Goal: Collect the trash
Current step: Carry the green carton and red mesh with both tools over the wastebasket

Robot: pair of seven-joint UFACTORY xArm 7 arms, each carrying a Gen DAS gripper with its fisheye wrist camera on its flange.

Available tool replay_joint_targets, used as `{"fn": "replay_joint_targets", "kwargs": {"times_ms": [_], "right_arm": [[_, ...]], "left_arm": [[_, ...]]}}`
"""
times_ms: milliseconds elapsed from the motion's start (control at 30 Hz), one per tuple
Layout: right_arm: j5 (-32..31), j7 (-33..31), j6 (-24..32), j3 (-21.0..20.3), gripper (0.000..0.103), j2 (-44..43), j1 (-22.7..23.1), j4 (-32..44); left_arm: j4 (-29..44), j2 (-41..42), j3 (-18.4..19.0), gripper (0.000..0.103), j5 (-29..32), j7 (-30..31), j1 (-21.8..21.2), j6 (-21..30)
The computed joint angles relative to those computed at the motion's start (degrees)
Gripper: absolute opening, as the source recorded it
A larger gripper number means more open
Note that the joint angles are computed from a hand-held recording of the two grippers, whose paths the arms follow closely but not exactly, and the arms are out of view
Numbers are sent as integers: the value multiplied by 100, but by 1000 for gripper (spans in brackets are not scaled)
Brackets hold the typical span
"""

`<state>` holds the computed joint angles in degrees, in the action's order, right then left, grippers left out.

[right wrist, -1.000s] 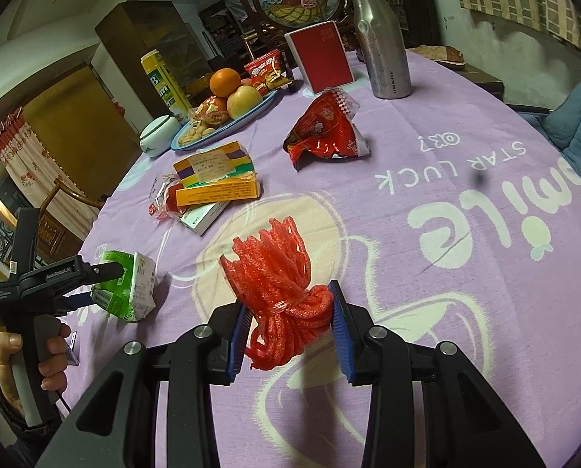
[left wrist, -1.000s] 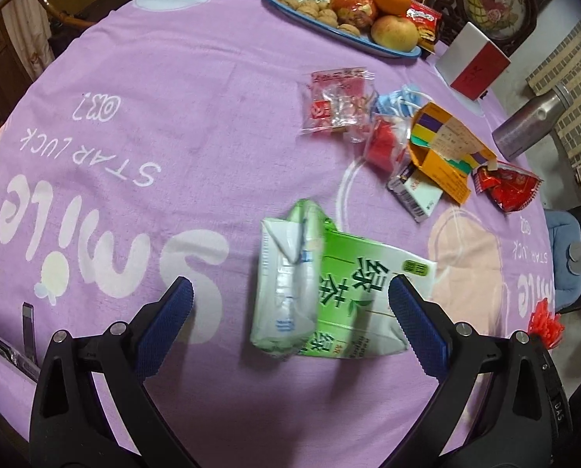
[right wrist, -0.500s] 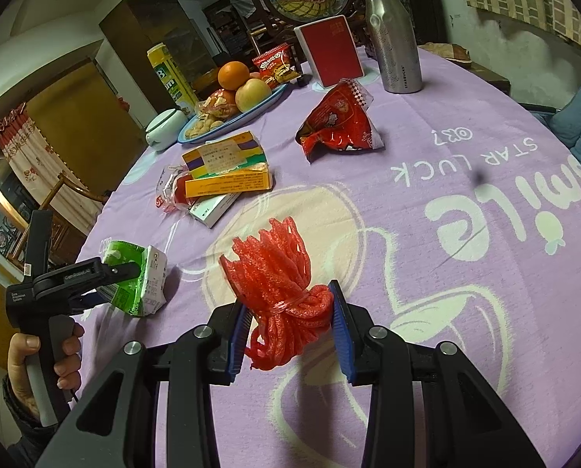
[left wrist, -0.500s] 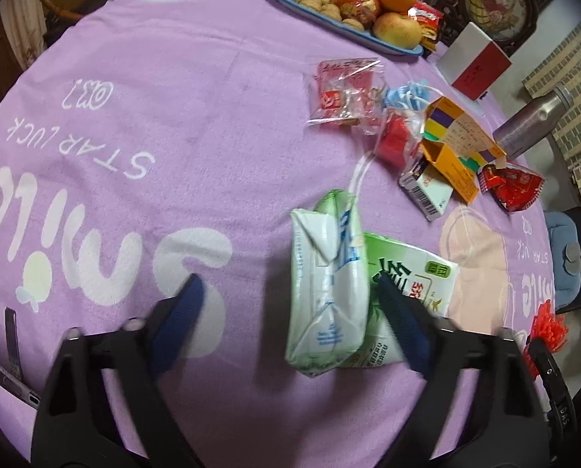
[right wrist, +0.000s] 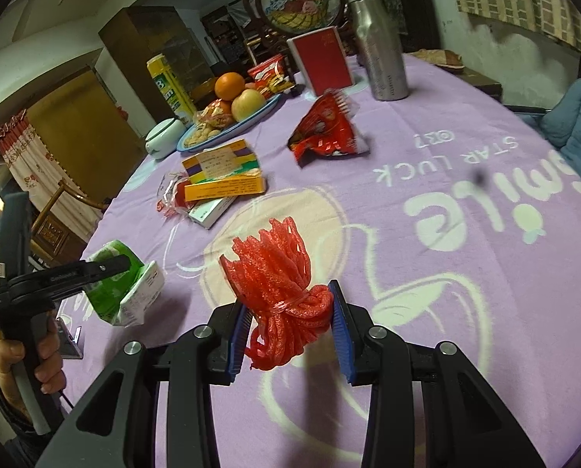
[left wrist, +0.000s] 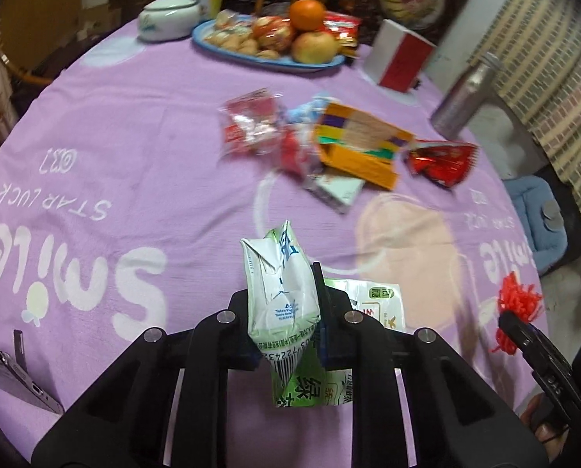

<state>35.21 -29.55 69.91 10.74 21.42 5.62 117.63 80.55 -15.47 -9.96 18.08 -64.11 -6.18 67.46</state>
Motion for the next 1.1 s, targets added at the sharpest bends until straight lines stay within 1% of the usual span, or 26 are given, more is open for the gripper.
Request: {"fn": "replay_joint_targets", "kwargs": {"times_ms": [233, 400, 667, 867, 1100], "right_arm": [[183, -337, -384, -169, 36, -581, -237, -816], [614, -582, -526, -292, 36, -917, -422, -1227], [1045, -807, -503, -561, 36, -1261, -639, -1709], [1264, -907, -475, -811, 36, -1493, -865, -2109], [1380, -1034, -432, -1058, 36, -1643, -1126, -2371]], "left_arm": [[364, 338, -117, 21, 40, 172, -217, -237], [605, 545, -162, 21, 69, 276, -431, -362], [1150, 1009, -195, 21, 79, 568, -823, -420], [1827, 1568, -196, 21, 164, 884, -1229, -324], [2951, 2459, -77, 21, 306, 1338, -1877, -53]]}}
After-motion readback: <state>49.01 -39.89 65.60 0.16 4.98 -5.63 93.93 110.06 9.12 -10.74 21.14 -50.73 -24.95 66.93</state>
